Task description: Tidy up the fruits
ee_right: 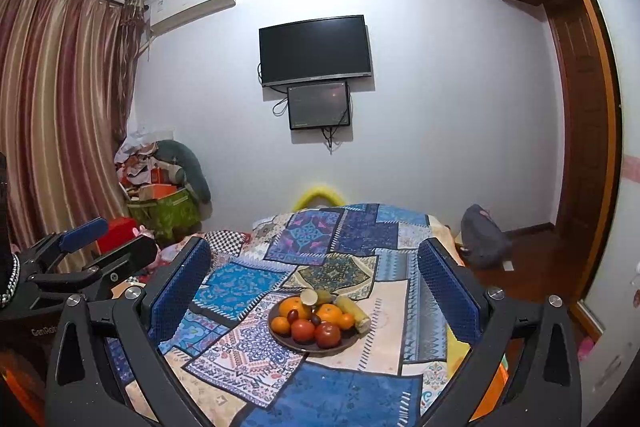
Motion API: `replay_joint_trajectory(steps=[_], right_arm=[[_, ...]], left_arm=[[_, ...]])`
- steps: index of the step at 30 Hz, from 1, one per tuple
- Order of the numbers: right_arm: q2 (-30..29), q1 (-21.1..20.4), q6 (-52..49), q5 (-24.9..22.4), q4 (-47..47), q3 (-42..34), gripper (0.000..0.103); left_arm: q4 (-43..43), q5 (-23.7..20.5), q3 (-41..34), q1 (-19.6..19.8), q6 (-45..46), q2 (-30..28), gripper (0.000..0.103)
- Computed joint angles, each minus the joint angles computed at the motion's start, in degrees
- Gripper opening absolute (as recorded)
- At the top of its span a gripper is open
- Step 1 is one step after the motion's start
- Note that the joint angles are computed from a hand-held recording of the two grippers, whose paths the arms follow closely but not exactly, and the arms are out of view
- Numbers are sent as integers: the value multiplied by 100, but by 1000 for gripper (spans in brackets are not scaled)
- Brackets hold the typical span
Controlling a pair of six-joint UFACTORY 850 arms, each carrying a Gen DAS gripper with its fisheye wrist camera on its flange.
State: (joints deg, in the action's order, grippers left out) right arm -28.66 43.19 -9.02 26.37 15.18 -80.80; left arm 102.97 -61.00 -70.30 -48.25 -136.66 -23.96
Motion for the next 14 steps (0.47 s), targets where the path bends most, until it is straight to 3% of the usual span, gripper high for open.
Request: replay_joint_trajectory(steps=[14], right_arm=[[-38,-5,13,-40,13,-42,103]], left_arm=[[47,34,22,14,-75,8,103]])
